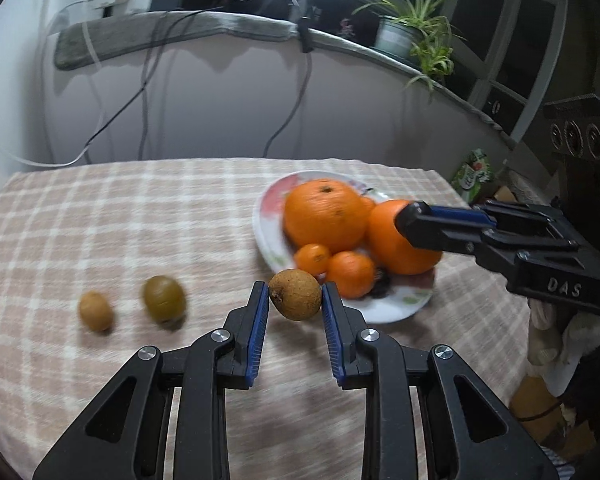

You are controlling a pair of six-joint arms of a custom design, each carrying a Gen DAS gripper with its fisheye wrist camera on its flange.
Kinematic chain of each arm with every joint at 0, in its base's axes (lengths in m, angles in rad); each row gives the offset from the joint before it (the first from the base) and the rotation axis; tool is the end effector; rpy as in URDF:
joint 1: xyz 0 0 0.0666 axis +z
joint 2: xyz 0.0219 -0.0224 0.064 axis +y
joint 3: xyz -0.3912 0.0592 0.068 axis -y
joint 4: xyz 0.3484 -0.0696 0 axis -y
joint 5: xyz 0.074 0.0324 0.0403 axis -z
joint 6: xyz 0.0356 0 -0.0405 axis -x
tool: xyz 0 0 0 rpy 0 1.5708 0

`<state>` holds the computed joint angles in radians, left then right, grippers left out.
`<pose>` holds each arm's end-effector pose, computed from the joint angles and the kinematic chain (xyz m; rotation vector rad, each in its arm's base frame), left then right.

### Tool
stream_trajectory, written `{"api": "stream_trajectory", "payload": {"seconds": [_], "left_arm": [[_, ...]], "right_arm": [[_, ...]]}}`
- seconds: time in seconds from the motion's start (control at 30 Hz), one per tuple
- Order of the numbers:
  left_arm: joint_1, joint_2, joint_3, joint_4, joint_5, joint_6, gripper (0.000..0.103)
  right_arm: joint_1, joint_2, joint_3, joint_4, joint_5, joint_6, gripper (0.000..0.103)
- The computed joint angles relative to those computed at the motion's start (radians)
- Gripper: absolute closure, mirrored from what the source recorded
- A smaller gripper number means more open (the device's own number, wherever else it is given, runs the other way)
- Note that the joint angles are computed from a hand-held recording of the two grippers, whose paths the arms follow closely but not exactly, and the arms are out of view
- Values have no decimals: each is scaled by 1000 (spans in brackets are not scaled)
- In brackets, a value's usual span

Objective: Organize fruits
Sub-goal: 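Close the left tool on the kiwi while the right tool closes on the plum, then carry the kiwi with the left tool while the right tool carries the plum over the plate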

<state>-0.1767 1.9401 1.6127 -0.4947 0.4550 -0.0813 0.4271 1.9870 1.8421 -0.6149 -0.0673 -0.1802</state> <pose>0.6158 -0.1263 0.2811 0.5150 2.3064 -0.5883 0.6056 0.2778 0.3350 -0.3244 2.3375 0.3787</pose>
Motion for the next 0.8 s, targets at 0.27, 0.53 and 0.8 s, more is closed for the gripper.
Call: {"api": "stream_trajectory", "payload": {"seconds": [0.27, 0.53, 0.8], "left_arm": [[-52, 10, 26, -14, 6, -6, 78], [-84, 29, 66, -29, -8, -3, 78], [-95, 50, 104, -43, -22, -1, 78]], "right_arm": [[-48, -29, -36, 34, -1, -20, 80], [-91, -1, -12, 30, -26, -41, 80], [-119, 61, 72, -18, -57, -51, 80]]}}
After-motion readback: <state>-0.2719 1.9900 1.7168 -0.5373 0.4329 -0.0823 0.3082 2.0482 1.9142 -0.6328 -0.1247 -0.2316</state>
